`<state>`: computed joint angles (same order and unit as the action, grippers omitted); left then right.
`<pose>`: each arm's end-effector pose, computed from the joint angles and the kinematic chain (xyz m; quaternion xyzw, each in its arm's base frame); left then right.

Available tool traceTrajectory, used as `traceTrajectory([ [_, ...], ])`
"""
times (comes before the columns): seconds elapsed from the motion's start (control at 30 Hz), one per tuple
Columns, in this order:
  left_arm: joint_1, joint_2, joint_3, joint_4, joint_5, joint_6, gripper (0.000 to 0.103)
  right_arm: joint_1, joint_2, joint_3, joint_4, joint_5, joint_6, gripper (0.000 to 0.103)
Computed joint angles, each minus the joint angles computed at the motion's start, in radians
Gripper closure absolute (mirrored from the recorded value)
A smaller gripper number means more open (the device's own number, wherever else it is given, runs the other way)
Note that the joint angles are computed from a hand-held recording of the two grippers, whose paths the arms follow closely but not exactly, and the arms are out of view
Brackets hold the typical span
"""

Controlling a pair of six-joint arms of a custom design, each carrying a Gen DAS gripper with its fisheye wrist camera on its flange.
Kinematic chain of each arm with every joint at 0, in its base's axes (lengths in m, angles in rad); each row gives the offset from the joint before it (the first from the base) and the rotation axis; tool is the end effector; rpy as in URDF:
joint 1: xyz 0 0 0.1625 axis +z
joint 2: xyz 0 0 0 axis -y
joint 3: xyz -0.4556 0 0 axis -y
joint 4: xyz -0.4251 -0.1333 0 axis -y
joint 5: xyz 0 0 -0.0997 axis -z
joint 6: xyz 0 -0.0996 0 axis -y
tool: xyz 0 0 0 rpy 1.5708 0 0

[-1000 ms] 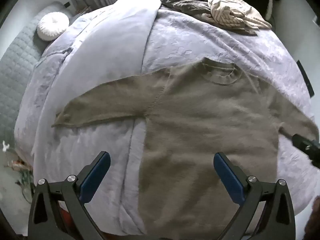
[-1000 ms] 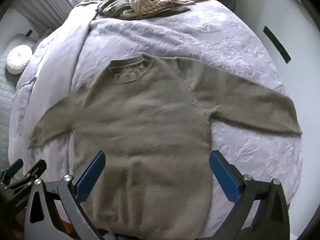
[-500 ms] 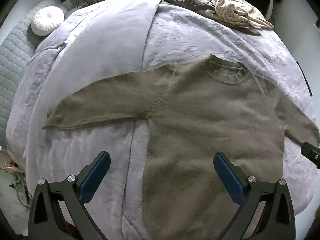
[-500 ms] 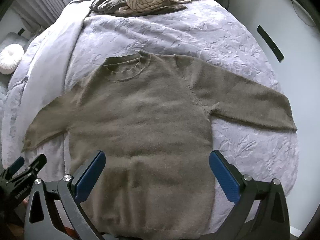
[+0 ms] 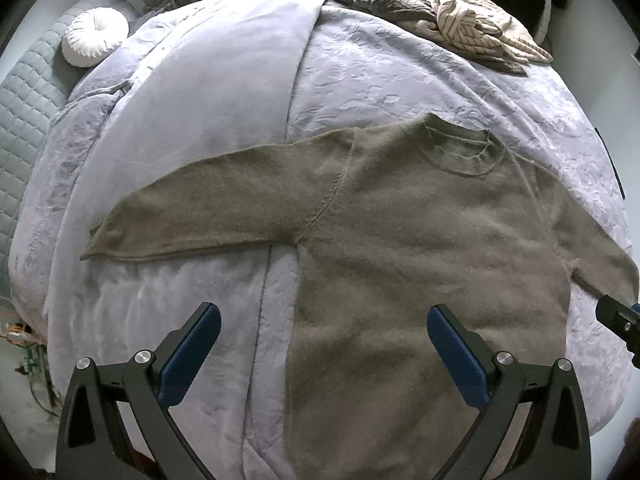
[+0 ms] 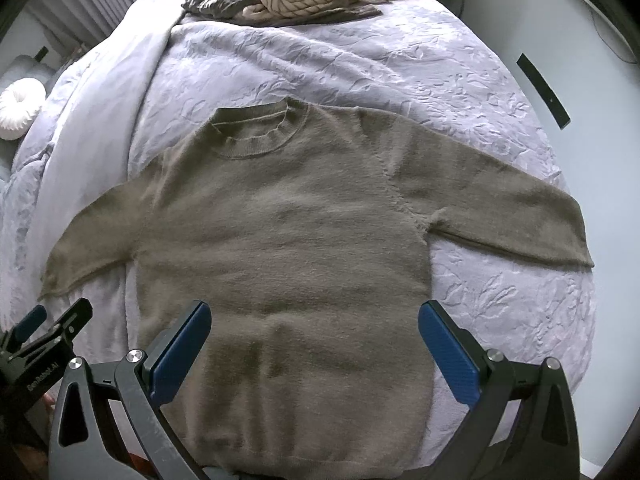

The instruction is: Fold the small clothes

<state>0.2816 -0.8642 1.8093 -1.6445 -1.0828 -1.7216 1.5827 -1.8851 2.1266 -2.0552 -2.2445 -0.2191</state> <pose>-0.4703 -0.3234 0.0315 -0.0891 0.8811 -0.1918 0.4230 0.0758 -0.3865 0.4425 0.0682 -0.9352 0.0798 0.3381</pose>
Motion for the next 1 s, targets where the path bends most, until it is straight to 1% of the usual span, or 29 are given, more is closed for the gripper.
traceTrajectory([
  [0.27, 0.008, -0.001, 0.004, -0.008, -0.005, -0.003, 0.000, 0.001, 0.005, 0.008, -0.026, -0.007, -0.017, 0.000],
  [0.3, 0.009, -0.001, 0.004, -0.007, -0.005, -0.004, 0.000, 0.007, 0.010, 0.012, -0.040, -0.024, -0.023, 0.000],
  [0.43, 0.011, -0.001, 0.007, -0.006, -0.003, -0.006, 0.000, 0.013, 0.014, 0.023, -0.067, -0.045, -0.038, 0.000],
  [0.53, 0.011, -0.004, 0.013, -0.012, -0.004, -0.009, 0.000, 0.029, 0.022, 0.048, -0.137, -0.098, -0.071, 0.000],
  [0.63, 0.011, -0.007, 0.016, -0.015, -0.006, -0.011, 0.000, 0.028, 0.021, 0.047, -0.132, -0.094, -0.066, 0.000],
  [0.73, 0.010, -0.009, 0.018, -0.014, -0.008, -0.012, 0.000, 0.026, 0.020, 0.035, -0.096, -0.078, -0.048, 0.000],
  [1.0, 0.010, -0.011, 0.021, -0.013, -0.009, -0.014, 0.000, 0.028, 0.018, 0.040, -0.099, -0.076, -0.047, 0.000],
])
